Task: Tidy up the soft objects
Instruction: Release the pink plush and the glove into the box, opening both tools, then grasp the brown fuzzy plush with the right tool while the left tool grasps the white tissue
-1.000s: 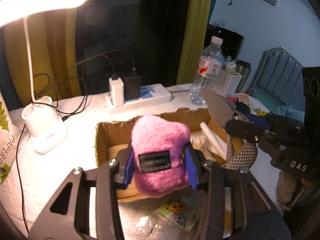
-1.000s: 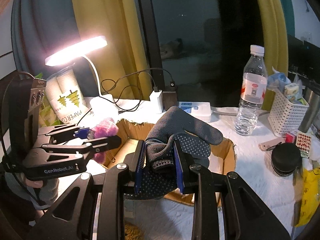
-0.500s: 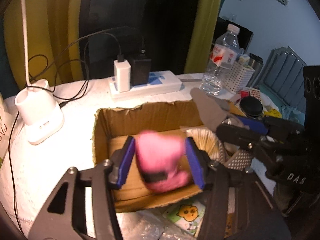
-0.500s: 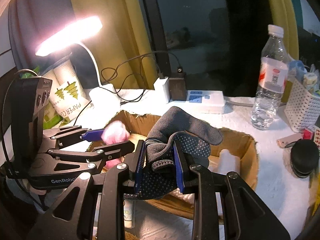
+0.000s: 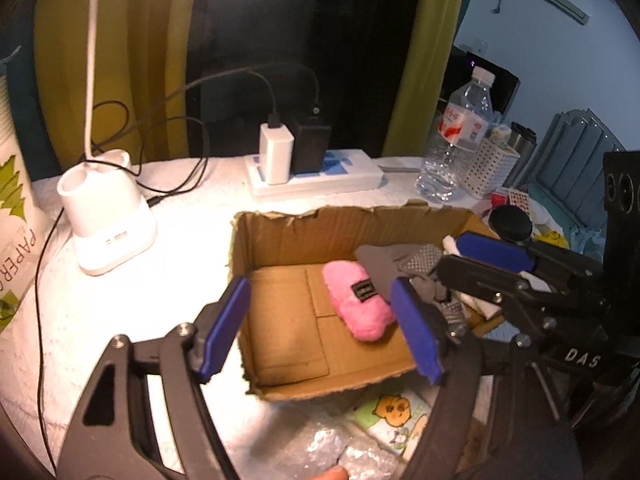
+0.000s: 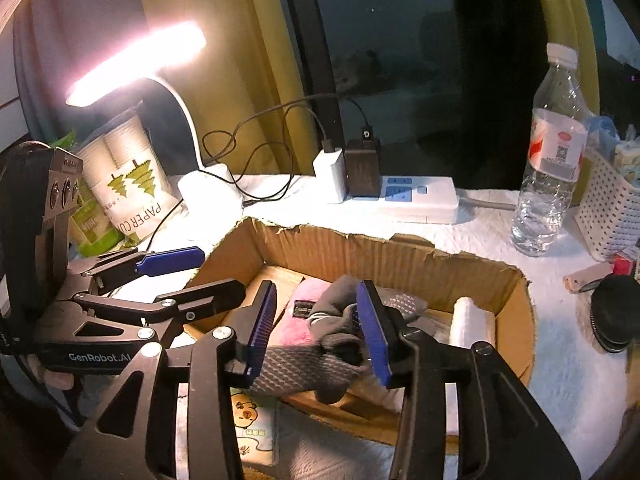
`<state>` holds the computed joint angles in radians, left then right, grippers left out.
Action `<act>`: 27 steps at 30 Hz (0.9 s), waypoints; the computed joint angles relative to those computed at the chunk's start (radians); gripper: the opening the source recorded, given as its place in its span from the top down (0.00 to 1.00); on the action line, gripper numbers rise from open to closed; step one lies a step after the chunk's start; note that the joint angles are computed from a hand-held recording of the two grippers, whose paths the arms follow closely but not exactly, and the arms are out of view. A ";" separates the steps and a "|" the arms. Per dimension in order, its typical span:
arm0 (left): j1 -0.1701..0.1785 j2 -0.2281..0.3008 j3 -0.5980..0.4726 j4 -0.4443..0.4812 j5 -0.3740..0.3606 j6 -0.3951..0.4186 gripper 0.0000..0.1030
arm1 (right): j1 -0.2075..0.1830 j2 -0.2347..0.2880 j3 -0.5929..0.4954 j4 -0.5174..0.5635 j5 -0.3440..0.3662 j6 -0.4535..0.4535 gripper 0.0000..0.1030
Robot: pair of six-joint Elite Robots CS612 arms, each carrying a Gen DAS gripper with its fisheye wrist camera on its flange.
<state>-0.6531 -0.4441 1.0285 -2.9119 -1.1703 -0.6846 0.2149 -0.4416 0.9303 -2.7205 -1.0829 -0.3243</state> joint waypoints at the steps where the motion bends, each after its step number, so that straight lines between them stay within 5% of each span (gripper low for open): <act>1: -0.002 -0.006 0.011 -0.009 0.006 0.000 0.28 | 0.000 -0.007 0.012 -0.011 -0.003 0.000 0.57; 23: -0.065 -0.103 0.207 -0.179 0.086 0.019 0.27 | 0.002 -0.165 0.299 -0.226 -0.045 0.005 0.48; 27: -0.075 -0.115 0.244 -0.214 0.092 0.011 0.12 | 0.000 -0.181 0.338 -0.253 -0.054 0.007 0.48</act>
